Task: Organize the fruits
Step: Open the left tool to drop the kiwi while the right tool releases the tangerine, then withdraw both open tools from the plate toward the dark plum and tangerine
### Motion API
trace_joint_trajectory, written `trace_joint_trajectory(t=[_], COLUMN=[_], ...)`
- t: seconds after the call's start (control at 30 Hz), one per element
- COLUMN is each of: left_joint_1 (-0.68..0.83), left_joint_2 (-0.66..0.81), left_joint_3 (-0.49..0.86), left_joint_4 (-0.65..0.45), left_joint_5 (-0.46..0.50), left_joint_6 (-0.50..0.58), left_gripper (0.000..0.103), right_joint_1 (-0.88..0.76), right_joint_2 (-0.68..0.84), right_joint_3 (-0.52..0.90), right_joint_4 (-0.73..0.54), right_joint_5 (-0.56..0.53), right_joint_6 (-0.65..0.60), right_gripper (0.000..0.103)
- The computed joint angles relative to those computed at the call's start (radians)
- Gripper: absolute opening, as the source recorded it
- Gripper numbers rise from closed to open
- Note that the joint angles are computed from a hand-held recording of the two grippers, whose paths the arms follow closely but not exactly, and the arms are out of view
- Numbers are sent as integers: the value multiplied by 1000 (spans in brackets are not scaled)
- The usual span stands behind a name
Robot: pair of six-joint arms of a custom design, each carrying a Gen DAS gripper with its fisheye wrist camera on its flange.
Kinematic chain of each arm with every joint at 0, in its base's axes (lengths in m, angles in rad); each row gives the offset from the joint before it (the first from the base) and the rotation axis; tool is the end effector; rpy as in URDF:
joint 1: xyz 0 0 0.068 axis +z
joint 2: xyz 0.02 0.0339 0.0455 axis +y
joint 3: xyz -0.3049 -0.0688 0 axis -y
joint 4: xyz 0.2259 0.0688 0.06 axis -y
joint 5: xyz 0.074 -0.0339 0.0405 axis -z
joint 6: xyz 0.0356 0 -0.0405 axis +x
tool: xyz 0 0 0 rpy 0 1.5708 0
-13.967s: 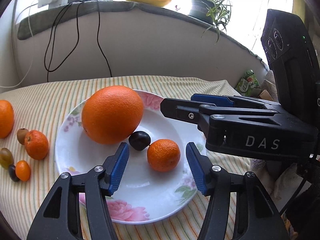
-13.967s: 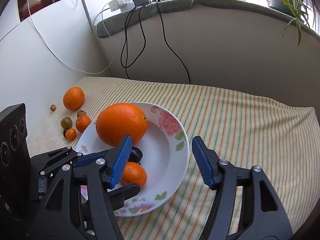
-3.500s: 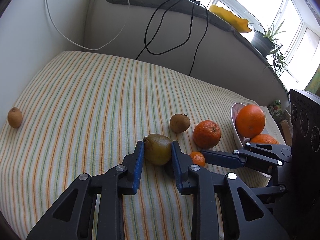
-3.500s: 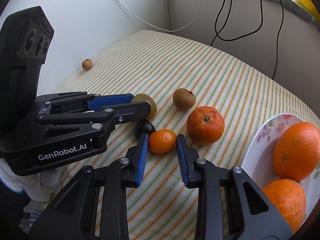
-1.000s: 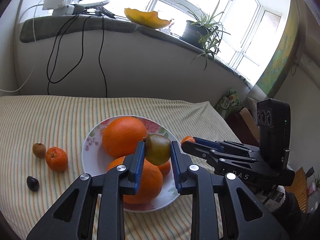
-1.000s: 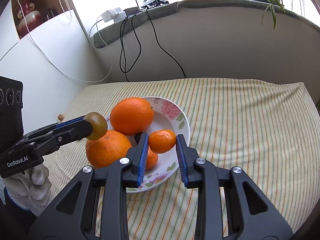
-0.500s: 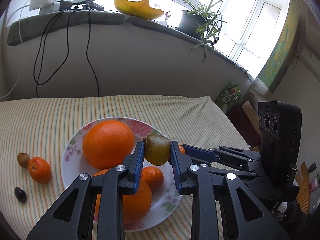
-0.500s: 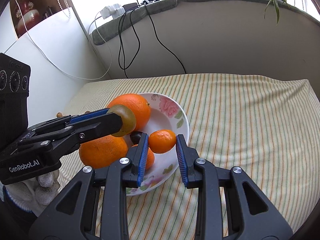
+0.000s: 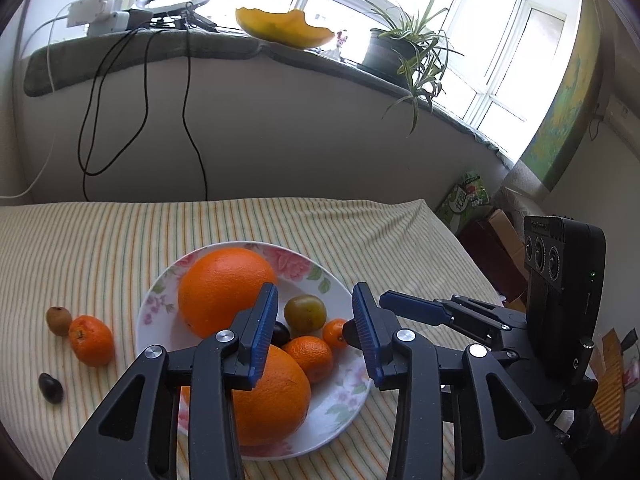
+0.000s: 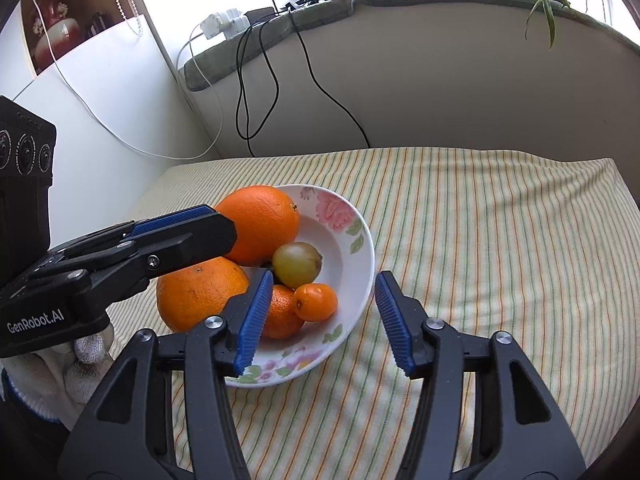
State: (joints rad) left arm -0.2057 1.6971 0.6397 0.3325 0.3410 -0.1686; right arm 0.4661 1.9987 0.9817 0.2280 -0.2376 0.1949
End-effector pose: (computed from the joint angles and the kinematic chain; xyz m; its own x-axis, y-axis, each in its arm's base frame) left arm 0.2933 -0.0734 0.1773 -0.7133 -0.0127 -0.7007 0.3224 0.8818 -0.3442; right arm 0.3472 0.1840 0.1533 -0.7352 -0.1592 -0.6589 -0.4511 0.8404 0.3003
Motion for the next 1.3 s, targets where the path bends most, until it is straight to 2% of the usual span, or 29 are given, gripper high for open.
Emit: trace_joint_trajectory(t=[0.1,0.2,0.4,0.5,0.6,0.67,1.03,1.3], left_joint_1=[9,15,25,25,30,34,95,262], left_joint_2=[-10,-20,-53,-75,-104,-123,-226,-274], left_joint_3=[-11,-19,-44,-58,-79,-91,-175,-276], left_joint_4=[3,2,3,4,7,12,-5,4], left_joint_5=[4,6,6,-3,-11,-20,-83,-78], left_joint_6=[-3,-3,-1,1,0,-2,59,168], left_gripper=[37,37,38,47,53,62,68,69], right_joint_1=[3,11,20,27,33,38,70,105], right_joint_2=[-12,-20,-42,-61,-80,-87,-129,-142], right_joint_3=[-11,-19,-25,-36,-49,-52,-81,-56], right_joint_4=[6,6,-11,-9,-12,-16,15,31], right_joint_5=[2,15,27,50,62,73,115,123], right_joint_6=[2,6,11,10,8,9,5,-19], right_gripper=[62,70,76,82,82,83,83,83])
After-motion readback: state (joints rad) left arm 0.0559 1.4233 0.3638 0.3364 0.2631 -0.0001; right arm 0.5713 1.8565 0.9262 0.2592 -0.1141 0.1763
